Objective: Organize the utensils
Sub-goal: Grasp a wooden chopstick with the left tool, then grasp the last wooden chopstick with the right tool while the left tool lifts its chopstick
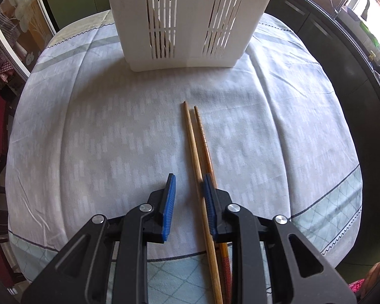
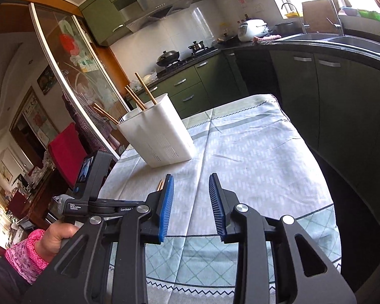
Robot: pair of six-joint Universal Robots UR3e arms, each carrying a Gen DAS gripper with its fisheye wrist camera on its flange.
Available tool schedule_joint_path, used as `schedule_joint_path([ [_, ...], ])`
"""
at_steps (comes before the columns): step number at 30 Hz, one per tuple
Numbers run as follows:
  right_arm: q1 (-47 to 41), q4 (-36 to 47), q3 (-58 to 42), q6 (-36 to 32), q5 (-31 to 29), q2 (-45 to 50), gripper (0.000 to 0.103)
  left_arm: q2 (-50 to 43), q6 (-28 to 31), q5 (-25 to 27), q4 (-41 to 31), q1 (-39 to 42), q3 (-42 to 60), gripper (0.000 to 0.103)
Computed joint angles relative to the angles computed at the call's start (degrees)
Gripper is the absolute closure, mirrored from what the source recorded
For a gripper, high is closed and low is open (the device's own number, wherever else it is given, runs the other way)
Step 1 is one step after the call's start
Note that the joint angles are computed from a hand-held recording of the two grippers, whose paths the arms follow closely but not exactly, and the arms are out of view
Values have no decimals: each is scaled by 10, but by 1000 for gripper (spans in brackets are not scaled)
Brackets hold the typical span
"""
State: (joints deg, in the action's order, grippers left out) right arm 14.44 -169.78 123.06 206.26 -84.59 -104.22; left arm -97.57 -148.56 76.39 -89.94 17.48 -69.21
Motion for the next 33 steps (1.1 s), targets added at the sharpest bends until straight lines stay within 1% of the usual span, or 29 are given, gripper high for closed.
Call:
schedule_joint_path([
  [5,15,3,-20,4,-3,26,72,-3,-28,28,54,-40,-21,81],
  [6,18,3,-22,5,-4,30,73,-7,-32,27,53,-43,-16,84],
  [7,19,3,-24,4,-4,33,73,-10,-35,27,52,-43,-12,94],
  [11,19,6,-29,7,-5,40,73,-16,-17,-4,12,-14,9,97],
  [12,18,6,-30,7,-5,43,73,-9,-4,-14,2,2,6,97],
  [15,21,16,-44,7,-2,58,73,4,9,-39,-2,32,0,97],
  [18,32,36,-70,3,-7,83,70,35,34,-80,-3,77,-16,97],
  [21,44,73,-113,-2,-11,123,70,86,70,-139,-9,139,-45,97],
  [24,57,133,-189,-19,-7,184,70,149,121,-211,-19,215,-84,97],
  [25,63,162,-225,-26,-9,210,70,171,136,-235,-20,238,-100,97],
  [27,76,192,-288,-36,-10,264,70,220,177,-289,-24,294,-140,97],
  [29,99,229,-367,-48,-36,322,70,269,218,-340,-34,348,-175,97],
  [30,111,254,-414,-58,-50,355,68,283,236,-361,-46,368,-181,97],
  [32,126,307,-504,-68,-62,419,68,310,276,-396,-81,406,-194,97],
  [33,132,337,-552,-73,-62,453,68,323,309,-411,-117,429,-193,97],
])
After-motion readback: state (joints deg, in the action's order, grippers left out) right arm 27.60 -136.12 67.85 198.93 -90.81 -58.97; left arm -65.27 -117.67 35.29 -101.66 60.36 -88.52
